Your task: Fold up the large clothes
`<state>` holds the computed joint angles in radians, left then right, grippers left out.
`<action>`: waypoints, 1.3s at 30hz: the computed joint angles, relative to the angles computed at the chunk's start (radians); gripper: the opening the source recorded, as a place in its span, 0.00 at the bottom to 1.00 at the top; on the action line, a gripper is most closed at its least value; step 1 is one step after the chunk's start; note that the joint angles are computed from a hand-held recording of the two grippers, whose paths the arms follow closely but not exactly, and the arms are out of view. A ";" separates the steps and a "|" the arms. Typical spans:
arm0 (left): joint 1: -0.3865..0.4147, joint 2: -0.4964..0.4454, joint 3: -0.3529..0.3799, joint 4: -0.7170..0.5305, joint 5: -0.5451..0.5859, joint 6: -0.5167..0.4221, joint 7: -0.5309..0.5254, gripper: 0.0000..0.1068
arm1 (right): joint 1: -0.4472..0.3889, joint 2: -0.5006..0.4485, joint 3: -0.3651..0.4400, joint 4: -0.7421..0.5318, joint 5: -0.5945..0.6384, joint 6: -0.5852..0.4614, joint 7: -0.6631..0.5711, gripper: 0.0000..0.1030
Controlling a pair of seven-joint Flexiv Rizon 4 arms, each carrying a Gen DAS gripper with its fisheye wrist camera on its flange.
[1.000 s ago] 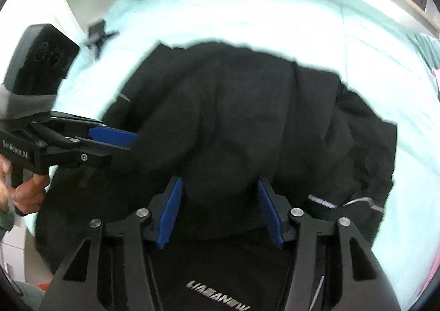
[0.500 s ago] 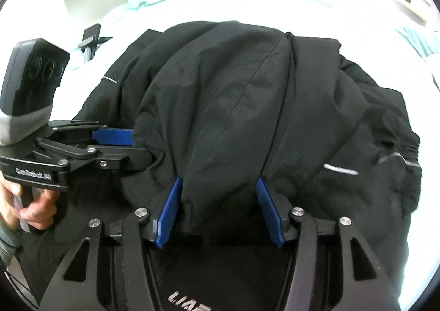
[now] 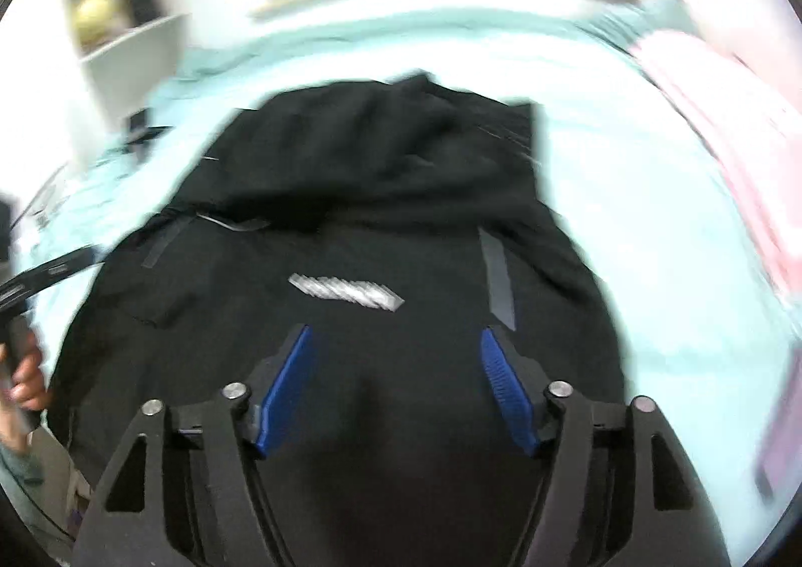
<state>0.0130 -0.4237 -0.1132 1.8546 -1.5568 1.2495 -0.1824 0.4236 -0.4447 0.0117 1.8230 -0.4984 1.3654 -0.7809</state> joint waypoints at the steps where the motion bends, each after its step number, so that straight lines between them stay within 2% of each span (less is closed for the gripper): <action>1: 0.005 0.023 0.010 0.033 -0.011 0.002 0.001 0.65 | -0.006 0.023 -0.002 0.034 0.011 0.002 0.016 0.70; 3: 0.001 0.062 0.036 0.096 -0.065 0.043 0.020 0.65 | -0.049 0.059 0.030 0.084 0.062 0.020 0.009 0.70; 6: -0.002 0.093 0.071 0.165 -0.064 0.075 -0.021 0.65 | -0.088 0.098 0.067 0.129 0.127 0.042 0.002 0.70; 7: 0.014 0.102 0.088 0.189 -0.022 0.044 -0.057 0.65 | -0.083 0.110 0.060 0.139 0.126 0.030 0.012 0.70; 8: 0.036 0.112 0.105 0.213 0.021 0.010 -0.097 0.65 | -0.062 0.127 0.032 0.154 0.099 0.002 0.045 0.70; 10: 0.064 0.104 0.094 0.224 0.010 -0.076 -0.108 0.65 | -0.035 0.154 -0.008 0.187 0.023 -0.037 0.105 0.70; 12: 0.090 0.095 0.086 0.233 -0.002 -0.183 -0.109 0.65 | -0.038 0.166 -0.009 0.204 -0.029 -0.076 0.131 0.70; 13: 0.094 0.089 0.088 0.233 -0.002 -0.196 -0.106 0.65 | -0.041 0.166 -0.006 0.206 -0.048 -0.087 0.144 0.70; 18: 0.073 0.029 0.073 0.200 0.075 -0.137 -0.145 0.65 | -0.066 0.175 0.000 0.234 -0.134 -0.136 0.198 0.70; 20: 0.073 0.023 0.064 0.192 0.106 -0.129 -0.144 0.64 | -0.082 0.174 0.005 0.245 -0.151 -0.139 0.216 0.65; 24: 0.070 0.053 0.046 0.202 0.107 -0.154 -0.082 0.63 | -0.152 0.167 0.073 0.266 -0.012 -0.069 0.118 0.60; 26: 0.057 0.053 0.045 0.199 0.111 -0.136 -0.060 0.66 | -0.172 0.153 0.102 0.257 0.064 -0.045 0.057 0.51; 28: 0.060 0.032 0.045 0.183 0.135 -0.135 -0.085 0.67 | -0.198 0.134 0.147 0.235 0.164 -0.030 -0.021 0.48; 30: 0.074 -0.007 0.045 0.154 0.179 -0.147 -0.157 0.67 | -0.213 0.116 0.190 0.206 0.248 -0.023 -0.104 0.44; 32: 0.088 -0.024 0.028 0.136 0.175 -0.148 -0.176 0.64 | -0.182 0.125 0.176 0.191 0.250 -0.055 -0.123 0.36; 33: 0.105 -0.011 0.011 0.138 0.138 -0.183 -0.146 0.59 | -0.186 0.130 0.195 0.181 0.282 -0.056 -0.155 0.36; 34: 0.129 0.010 -0.002 0.145 0.091 -0.261 -0.103 0.55 | -0.204 0.138 0.230 0.174 0.337 -0.030 -0.208 0.36; 36: 0.151 0.056 -0.003 0.163 -0.014 -0.398 -0.012 0.55 | -0.289 0.144 0.358 0.143 0.520 0.034 -0.378 0.36; 38: 0.142 0.071 0.016 0.160 -0.043 -0.447 -0.005 0.55 | -0.354 0.129 0.448 0.100 0.660 0.031 -0.496 0.36; 39: 0.142 0.059 0.027 0.151 -0.031 -0.478 -0.038 0.55 | -0.364 0.119 0.464 0.081 0.706 0.008 -0.532 0.36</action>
<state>0.1550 -0.3644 -0.0864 2.0055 -1.5873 0.7712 -0.2200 0.0599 -0.3254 0.4757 1.9037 0.2077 1.3735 -1.3125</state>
